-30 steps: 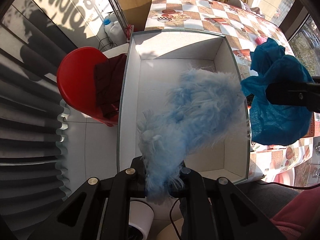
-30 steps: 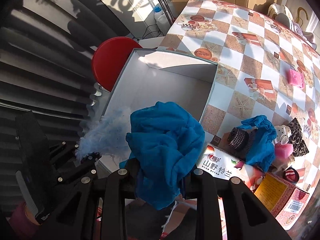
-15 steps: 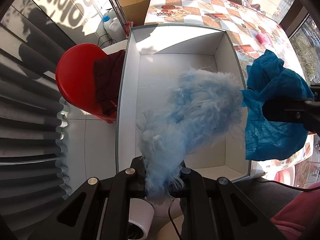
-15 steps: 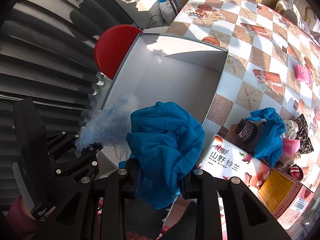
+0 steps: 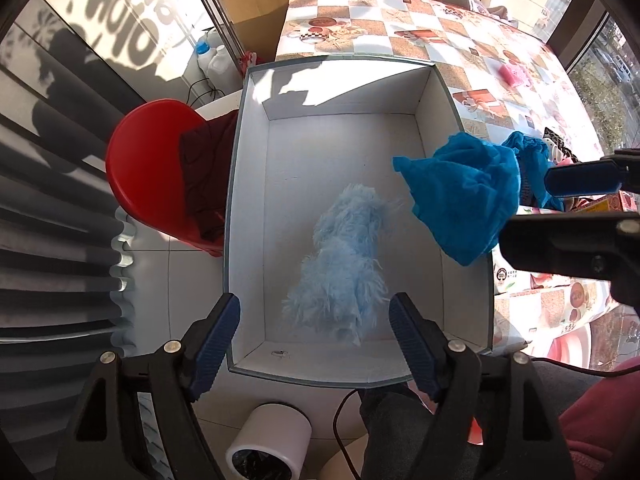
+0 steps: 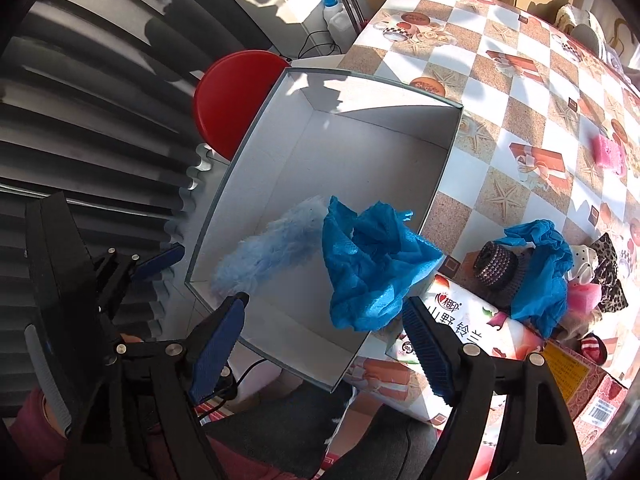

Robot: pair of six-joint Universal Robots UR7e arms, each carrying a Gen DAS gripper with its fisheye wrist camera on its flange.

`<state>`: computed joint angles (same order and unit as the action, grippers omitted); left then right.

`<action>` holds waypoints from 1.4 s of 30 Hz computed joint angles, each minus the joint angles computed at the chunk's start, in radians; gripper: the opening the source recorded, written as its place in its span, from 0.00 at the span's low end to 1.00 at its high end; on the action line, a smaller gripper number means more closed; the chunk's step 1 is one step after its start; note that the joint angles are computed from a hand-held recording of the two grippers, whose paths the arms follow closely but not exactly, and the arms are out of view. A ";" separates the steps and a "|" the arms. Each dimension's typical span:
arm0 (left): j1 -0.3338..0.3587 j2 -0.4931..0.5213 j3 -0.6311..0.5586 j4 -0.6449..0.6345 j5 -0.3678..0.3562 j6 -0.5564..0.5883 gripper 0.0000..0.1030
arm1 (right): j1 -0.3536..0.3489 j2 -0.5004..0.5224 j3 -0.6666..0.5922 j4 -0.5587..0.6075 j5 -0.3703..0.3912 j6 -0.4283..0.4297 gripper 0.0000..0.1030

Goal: Organize soft objects
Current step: 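Open the left tool dropping the duster while the right tool releases the mesh cloth into the box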

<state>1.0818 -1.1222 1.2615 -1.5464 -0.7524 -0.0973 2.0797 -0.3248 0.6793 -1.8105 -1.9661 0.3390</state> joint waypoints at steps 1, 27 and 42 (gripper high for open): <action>-0.002 -0.002 0.005 -0.015 -0.003 0.013 0.80 | 0.001 0.000 -0.001 0.000 -0.005 0.002 0.80; -0.002 0.005 -0.018 0.025 -0.052 -0.022 0.91 | -0.043 -0.048 0.065 0.020 0.049 0.130 1.00; -0.002 0.012 -0.035 0.017 -0.061 -0.041 0.91 | -0.056 -0.099 0.141 -0.038 0.057 0.174 1.00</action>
